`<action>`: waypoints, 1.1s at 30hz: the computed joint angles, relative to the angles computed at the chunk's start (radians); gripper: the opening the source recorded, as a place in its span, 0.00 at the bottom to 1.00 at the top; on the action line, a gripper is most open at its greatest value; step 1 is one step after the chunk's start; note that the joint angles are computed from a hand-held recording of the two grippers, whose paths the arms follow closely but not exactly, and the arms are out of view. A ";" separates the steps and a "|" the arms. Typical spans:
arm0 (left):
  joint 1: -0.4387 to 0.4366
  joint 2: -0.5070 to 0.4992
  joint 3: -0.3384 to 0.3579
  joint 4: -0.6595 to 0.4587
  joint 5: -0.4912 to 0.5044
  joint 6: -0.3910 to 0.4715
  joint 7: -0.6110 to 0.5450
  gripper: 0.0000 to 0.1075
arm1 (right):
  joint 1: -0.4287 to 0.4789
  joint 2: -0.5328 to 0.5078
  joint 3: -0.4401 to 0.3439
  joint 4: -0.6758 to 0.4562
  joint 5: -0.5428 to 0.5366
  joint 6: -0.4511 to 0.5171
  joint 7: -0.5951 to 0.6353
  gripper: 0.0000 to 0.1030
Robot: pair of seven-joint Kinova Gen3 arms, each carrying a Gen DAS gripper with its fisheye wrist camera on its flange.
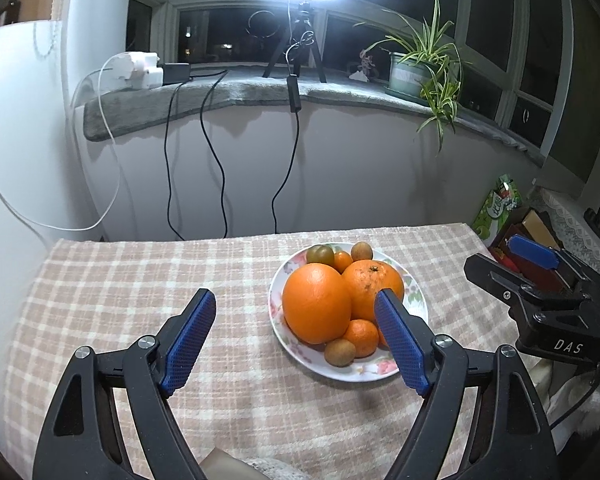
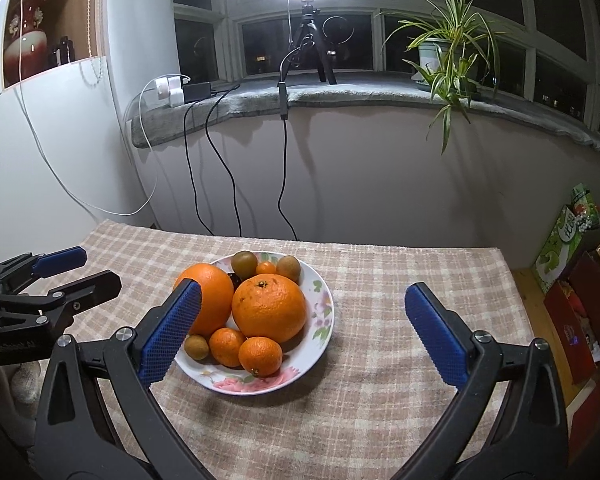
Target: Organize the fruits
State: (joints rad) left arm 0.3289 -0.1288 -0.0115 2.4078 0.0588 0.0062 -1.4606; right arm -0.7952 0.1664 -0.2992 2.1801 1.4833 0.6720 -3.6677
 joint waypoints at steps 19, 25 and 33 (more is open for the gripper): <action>-0.064 -0.014 0.072 0.012 -0.010 -0.010 0.017 0.76 | -0.008 -0.006 -0.006 0.003 0.002 0.012 -0.006 1.00; -0.060 -0.018 0.070 0.013 -0.013 -0.009 0.020 0.76 | -0.010 -0.004 -0.008 0.000 -0.006 0.011 0.008 1.00; -0.050 -0.017 0.060 0.013 -0.015 -0.011 0.020 0.76 | -0.012 -0.001 -0.006 -0.003 -0.004 0.008 0.006 1.00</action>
